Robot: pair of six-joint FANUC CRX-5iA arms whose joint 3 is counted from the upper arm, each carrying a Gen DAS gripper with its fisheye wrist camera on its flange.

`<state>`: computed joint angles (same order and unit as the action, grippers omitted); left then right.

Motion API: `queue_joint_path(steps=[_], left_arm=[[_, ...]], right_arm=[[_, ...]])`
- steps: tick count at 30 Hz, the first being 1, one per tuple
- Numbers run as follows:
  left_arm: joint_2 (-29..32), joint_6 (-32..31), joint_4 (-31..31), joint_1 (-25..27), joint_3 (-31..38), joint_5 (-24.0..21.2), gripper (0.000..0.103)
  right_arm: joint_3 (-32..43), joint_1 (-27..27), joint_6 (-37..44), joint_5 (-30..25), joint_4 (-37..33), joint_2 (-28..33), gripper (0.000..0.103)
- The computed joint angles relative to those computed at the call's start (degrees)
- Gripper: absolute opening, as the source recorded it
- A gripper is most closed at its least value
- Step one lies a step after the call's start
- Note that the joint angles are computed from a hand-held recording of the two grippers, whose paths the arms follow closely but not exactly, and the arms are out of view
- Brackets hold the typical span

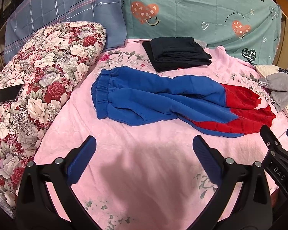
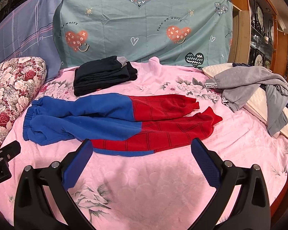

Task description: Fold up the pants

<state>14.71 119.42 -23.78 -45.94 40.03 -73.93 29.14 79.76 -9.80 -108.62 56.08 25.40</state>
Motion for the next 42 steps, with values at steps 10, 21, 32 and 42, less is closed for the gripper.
queue_joint_path(steps=[10,21,32,42], left_arm=[[0.4,-0.23,0.14,0.32,0.21,-0.36,0.101],[0.14,-0.39,0.5,0.65,-0.41,0.25,0.101],[0.12,-0.53,0.67,0.74,-0.38,0.23,0.101],[0.04,-0.75,1.52,1.0,-0.63,0.6,0.101]], right_arm=[[-1.12,0.0,0.09,1.52,-0.55,-0.67,0.102],[-0.81,-0.3,0.9,1.93,-0.98,-0.52,0.102],[-0.15,-0.2,1.7,2.07,-0.83,-0.13,0.102],[0.53,-0.35,2.76,2.31,-1.1,0.32,0.102]])
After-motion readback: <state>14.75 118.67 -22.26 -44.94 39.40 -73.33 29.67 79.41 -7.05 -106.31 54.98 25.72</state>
